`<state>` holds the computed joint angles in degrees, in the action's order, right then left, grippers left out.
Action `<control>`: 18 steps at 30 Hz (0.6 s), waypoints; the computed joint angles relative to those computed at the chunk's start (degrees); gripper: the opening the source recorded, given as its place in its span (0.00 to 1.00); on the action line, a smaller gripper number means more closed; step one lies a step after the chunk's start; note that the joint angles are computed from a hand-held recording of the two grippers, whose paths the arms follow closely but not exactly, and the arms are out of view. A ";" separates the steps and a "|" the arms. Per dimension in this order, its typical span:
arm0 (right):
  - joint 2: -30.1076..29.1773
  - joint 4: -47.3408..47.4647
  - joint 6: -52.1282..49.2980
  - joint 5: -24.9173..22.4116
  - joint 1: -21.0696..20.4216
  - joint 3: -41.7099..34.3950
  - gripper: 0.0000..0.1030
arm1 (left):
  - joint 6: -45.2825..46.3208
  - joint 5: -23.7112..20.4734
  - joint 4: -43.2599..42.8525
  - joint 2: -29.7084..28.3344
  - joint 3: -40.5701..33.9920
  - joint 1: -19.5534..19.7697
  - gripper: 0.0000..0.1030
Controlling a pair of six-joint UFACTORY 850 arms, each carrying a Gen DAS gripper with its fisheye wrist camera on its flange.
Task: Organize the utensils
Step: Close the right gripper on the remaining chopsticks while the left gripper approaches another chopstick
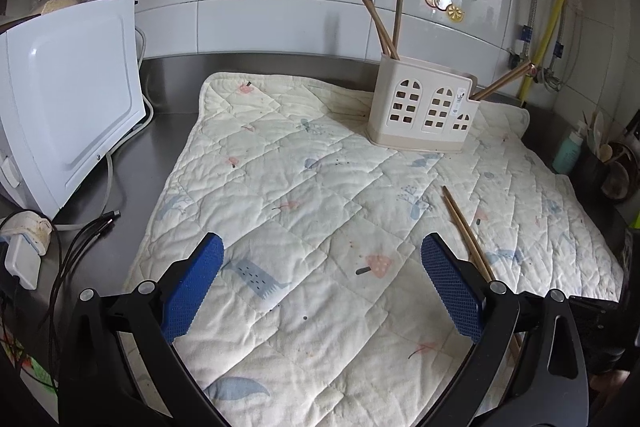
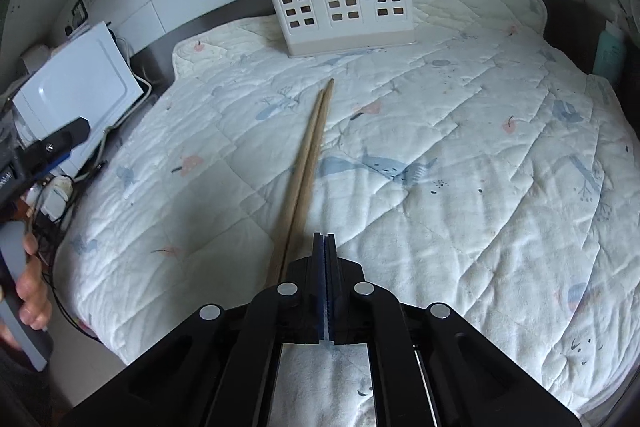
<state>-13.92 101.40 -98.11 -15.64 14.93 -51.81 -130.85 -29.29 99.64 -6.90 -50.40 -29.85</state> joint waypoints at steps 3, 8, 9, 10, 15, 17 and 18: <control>0.24 0.50 0.34 -1.99 -0.14 -0.07 0.07 | -0.16 0.07 -0.42 -0.08 -0.01 0.02 0.95; -1.47 -4.80 6.00 0.65 1.74 -2.18 0.07 | -1.20 0.60 0.05 0.13 0.47 0.20 0.95; -1.86 -4.68 5.99 0.98 1.91 -2.34 0.07 | -1.17 0.62 0.06 0.17 0.55 0.24 0.95; -1.90 -2.26 3.58 2.29 2.42 -2.33 0.07 | -1.17 0.56 0.07 0.23 0.67 0.25 0.95; -2.98 -7.21 8.34 5.29 3.51 -3.71 0.08 | -4.02 1.57 1.62 0.55 1.34 0.94 0.95; -2.93 -6.21 6.59 6.85 4.09 -3.69 0.07 | -4.58 1.72 1.94 0.61 1.53 0.92 0.95; -2.76 -6.35 6.43 7.21 4.22 -3.53 0.07 | -4.42 1.57 1.84 0.63 1.62 0.83 0.95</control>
<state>-16.68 95.04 -91.68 -8.43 19.15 -55.34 -135.27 -27.72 101.48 -6.26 -48.78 -29.01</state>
